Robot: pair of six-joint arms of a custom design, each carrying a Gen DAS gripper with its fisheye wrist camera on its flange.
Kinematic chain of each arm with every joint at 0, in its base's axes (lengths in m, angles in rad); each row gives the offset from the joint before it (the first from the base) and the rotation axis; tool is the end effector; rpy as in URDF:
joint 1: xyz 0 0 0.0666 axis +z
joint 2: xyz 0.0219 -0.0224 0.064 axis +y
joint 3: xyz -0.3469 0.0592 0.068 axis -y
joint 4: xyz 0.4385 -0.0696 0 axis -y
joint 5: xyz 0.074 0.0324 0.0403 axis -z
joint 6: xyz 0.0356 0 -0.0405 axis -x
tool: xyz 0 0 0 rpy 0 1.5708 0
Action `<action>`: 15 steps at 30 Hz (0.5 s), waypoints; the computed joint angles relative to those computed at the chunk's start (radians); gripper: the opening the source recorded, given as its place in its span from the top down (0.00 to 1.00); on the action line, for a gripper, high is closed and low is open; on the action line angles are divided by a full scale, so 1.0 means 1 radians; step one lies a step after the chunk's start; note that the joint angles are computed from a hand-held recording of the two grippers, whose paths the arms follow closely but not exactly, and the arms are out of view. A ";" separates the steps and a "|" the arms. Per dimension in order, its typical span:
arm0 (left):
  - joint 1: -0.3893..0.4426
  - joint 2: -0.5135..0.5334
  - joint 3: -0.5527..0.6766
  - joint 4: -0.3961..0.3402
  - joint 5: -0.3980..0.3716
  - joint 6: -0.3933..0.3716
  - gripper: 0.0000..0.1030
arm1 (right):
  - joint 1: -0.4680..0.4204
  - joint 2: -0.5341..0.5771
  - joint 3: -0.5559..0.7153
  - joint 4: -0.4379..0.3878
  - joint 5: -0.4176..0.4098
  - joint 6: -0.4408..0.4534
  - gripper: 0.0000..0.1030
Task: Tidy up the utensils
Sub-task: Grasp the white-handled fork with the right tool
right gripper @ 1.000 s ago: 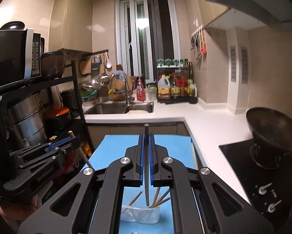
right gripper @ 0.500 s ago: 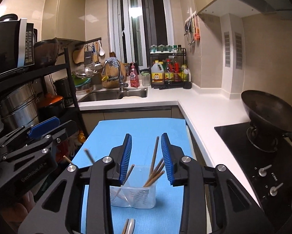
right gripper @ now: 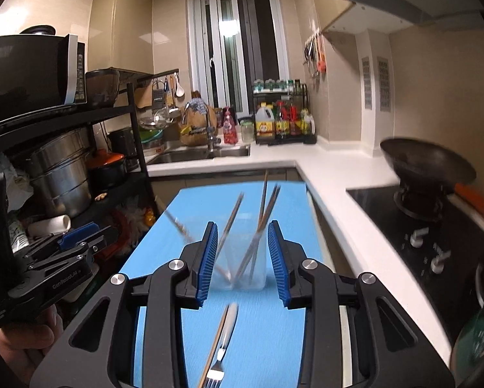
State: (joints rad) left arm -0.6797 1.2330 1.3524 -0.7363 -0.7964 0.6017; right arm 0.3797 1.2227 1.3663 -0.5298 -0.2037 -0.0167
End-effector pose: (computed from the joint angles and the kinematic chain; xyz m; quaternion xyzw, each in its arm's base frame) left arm 0.3945 -0.2866 0.4753 -0.1459 0.8252 0.0232 0.5451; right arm 0.4640 0.1925 0.5015 -0.2048 0.8016 0.1921 0.5279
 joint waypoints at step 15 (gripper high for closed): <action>-0.154 -0.088 -0.297 -0.142 0.012 0.503 0.69 | -0.032 0.006 -0.345 -0.062 -0.289 -0.456 0.75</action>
